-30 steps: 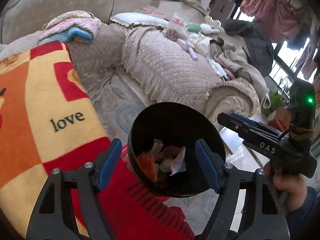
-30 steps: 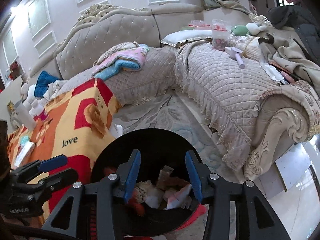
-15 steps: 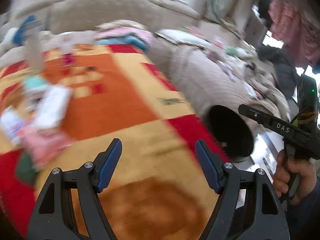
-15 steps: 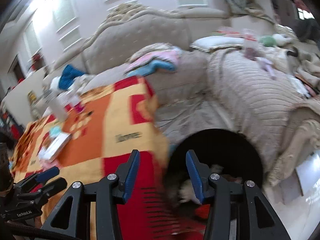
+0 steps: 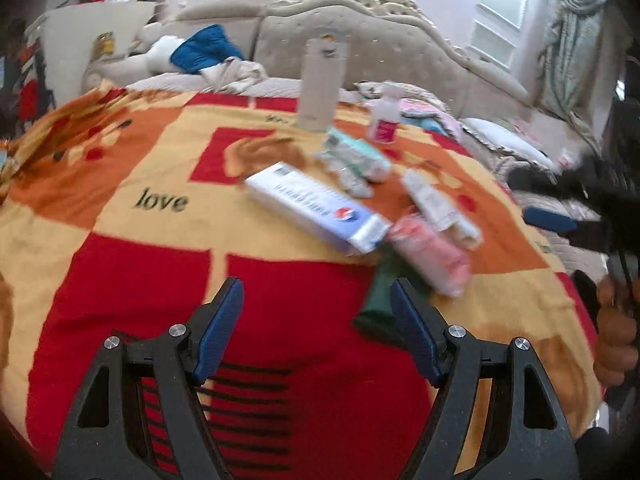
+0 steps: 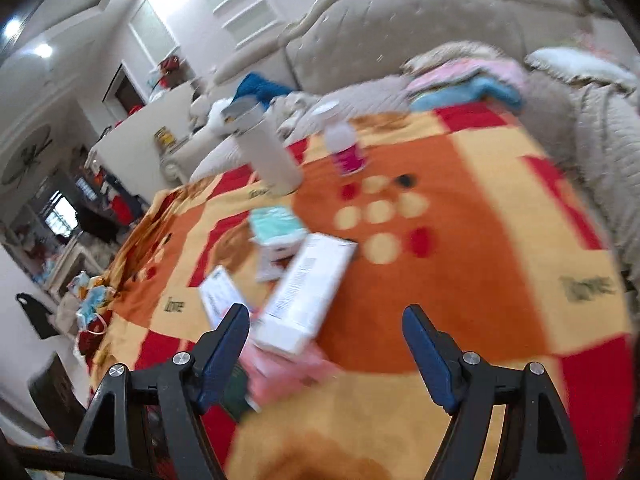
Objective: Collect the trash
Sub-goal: 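Grasp the white Escitalopram tablets box with the right tool while the left tool grasps the pink packet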
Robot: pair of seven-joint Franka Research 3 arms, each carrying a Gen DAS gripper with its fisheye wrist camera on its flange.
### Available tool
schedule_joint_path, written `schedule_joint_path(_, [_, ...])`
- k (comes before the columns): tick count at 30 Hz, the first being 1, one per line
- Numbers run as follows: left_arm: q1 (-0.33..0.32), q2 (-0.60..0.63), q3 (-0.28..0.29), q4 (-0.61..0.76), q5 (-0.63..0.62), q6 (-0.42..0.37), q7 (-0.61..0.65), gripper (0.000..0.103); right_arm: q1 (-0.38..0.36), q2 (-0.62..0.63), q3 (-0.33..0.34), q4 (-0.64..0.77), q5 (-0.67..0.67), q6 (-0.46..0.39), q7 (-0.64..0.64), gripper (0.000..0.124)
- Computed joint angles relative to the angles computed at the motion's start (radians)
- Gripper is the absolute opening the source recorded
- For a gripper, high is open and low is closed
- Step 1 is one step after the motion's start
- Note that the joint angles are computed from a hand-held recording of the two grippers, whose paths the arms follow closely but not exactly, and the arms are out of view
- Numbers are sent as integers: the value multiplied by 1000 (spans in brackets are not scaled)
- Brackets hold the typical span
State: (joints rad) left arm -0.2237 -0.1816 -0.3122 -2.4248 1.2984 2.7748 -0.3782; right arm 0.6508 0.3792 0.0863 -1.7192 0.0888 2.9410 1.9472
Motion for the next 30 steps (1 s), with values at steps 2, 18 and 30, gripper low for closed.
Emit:
schedule_joint_path(2, [22, -2, 16, -15, 70, 84, -91, 75, 27, 71, -24, 104, -14, -61, 49, 77])
schedule_joint_path(18, [33, 71, 28, 74, 22, 235, -42, 75, 134, -21, -183, -27, -301, -56, 203, 45])
schedule_joint_path(30, [-115, 314, 86, 349, -352, 62, 315, 75, 21, -185, -162, -374, -519, 173, 331, 45])
